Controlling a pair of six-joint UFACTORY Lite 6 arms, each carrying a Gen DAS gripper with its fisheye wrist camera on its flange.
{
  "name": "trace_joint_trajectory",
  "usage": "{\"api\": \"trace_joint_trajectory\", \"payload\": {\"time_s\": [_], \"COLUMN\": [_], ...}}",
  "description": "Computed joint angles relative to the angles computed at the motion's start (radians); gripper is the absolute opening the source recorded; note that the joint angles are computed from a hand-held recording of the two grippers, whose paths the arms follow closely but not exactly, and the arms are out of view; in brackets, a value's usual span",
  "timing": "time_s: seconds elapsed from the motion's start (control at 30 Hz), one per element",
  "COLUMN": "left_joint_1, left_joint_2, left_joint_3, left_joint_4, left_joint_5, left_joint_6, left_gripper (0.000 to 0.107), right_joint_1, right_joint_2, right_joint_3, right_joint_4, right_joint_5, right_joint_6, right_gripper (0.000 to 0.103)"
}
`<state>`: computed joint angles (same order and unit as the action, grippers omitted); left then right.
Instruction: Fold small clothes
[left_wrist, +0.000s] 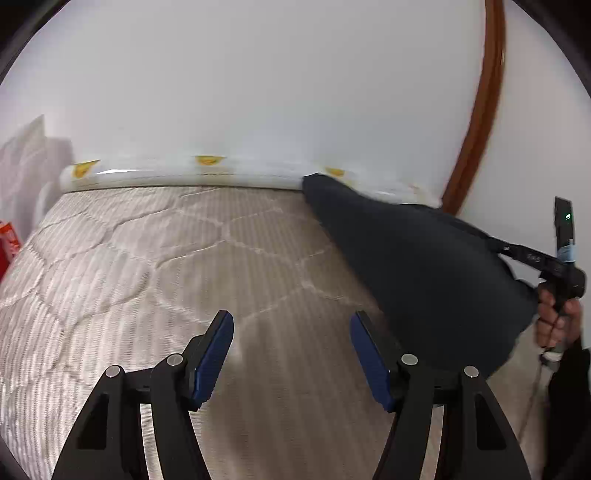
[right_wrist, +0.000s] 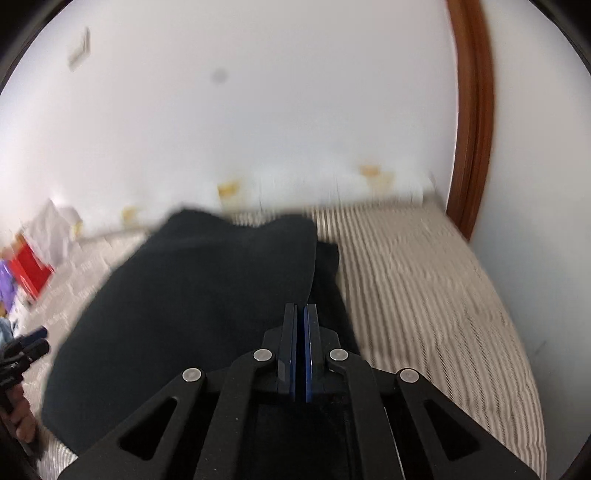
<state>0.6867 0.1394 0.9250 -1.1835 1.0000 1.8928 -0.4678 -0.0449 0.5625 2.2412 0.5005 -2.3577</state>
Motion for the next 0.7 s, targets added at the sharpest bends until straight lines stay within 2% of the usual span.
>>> {"api": "trace_joint_trajectory", "payload": {"time_s": [0.1, 0.27, 0.43, 0.63, 0.7], "left_joint_1": [-0.061, -0.196, -0.321, -0.346, -0.337], "left_joint_2": [-0.084, -0.196, -0.291, -0.315, -0.338], "left_joint_3": [-0.026, -0.059, -0.184, -0.308, -0.348], "left_joint_4": [0.026, 0.055, 0.07, 0.044, -0.007], "left_joint_5": [0.024, 0.022, -0.149, -0.282, -0.293], "left_joint_6": [-0.08, -0.205, -0.201, -0.112, -0.05], "left_gripper": [0.064, 0.064, 0.066, 0.068, 0.068], "right_joint_1": [-0.059, 0.016, 0.014, 0.006, 0.019], "right_joint_2": [0.047, 0.11, 0.104, 0.123, 0.12], "right_joint_3": [0.035, 0.027, 0.001, 0.009, 0.007], "right_joint_4": [-0.112, 0.145, 0.201, 0.172, 0.186], "right_joint_5": [0.027, -0.015, 0.011, 0.005, -0.014], "right_joint_6": [0.132, -0.109, -0.185, -0.18, -0.193], "right_gripper": [0.002, 0.002, 0.002, 0.002, 0.002]}}
